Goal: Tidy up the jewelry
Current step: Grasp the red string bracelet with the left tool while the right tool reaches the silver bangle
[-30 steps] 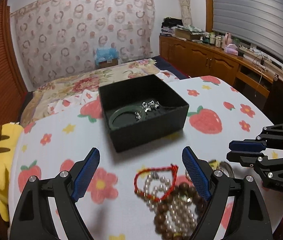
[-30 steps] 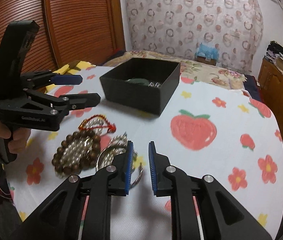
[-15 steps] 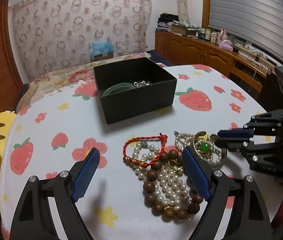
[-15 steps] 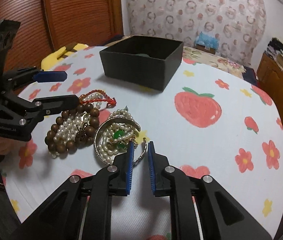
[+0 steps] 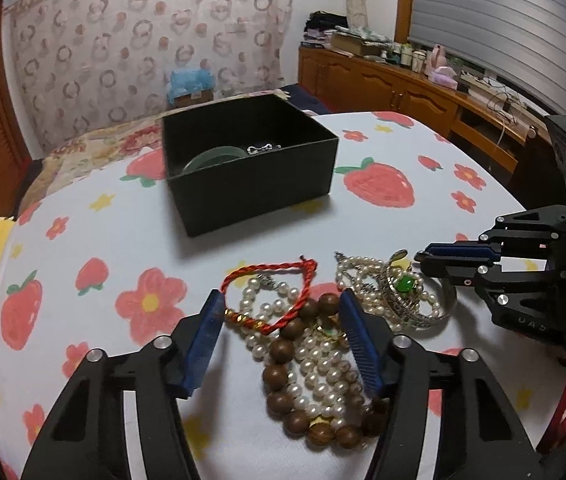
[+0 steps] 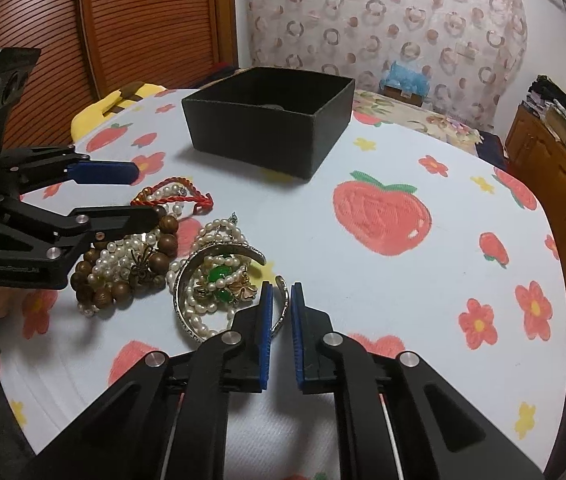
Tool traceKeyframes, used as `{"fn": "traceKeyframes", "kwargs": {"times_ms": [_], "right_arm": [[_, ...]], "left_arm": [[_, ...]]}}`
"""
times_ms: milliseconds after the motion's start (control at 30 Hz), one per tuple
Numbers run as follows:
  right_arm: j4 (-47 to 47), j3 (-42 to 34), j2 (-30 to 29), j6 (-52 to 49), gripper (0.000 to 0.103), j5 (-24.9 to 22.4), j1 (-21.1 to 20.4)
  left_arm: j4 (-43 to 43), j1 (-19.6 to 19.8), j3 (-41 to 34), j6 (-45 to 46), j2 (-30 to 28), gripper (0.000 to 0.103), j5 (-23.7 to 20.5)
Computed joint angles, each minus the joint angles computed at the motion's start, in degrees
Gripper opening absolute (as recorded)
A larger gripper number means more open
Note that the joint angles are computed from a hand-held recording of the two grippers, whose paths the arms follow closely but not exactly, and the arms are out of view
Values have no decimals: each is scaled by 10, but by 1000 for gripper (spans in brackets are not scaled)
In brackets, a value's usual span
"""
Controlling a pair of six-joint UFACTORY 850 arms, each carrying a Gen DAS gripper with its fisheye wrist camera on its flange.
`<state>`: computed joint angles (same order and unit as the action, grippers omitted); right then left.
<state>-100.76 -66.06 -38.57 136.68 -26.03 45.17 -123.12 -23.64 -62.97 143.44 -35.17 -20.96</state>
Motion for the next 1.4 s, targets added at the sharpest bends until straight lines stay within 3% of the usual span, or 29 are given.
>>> {"fn": "traceKeyframes", "kwargs": {"times_ms": [67, 333, 600, 667, 733, 1033, 1400], "right_arm": [[2, -1, 0, 0, 10, -1, 0], [1, 1, 1, 4, 10, -2, -1], [4, 1, 0, -1, 10, -4, -2], [4, 2, 0, -2, 10, -2, -3], [7, 1, -1, -6, 11, -2, -3], [10, -1, -2, -8, 11, -2, -2], [-49, 7, 2, 46, 6, 7, -8]], "left_arm": [[28, -2, -8, -28, -4, 47, 1], [155, -10, -51, -166, -24, 32, 10], [249, -18, -77, -253, -38, 25, 36], [290, -19, -85, -298, -44, 6, 43], [304, -16, -87, -312, -46, 3, 36], [198, 8, -53, -215, -11, 2, 4], [147, 33, -29, -171, 27, 3, -32]]}}
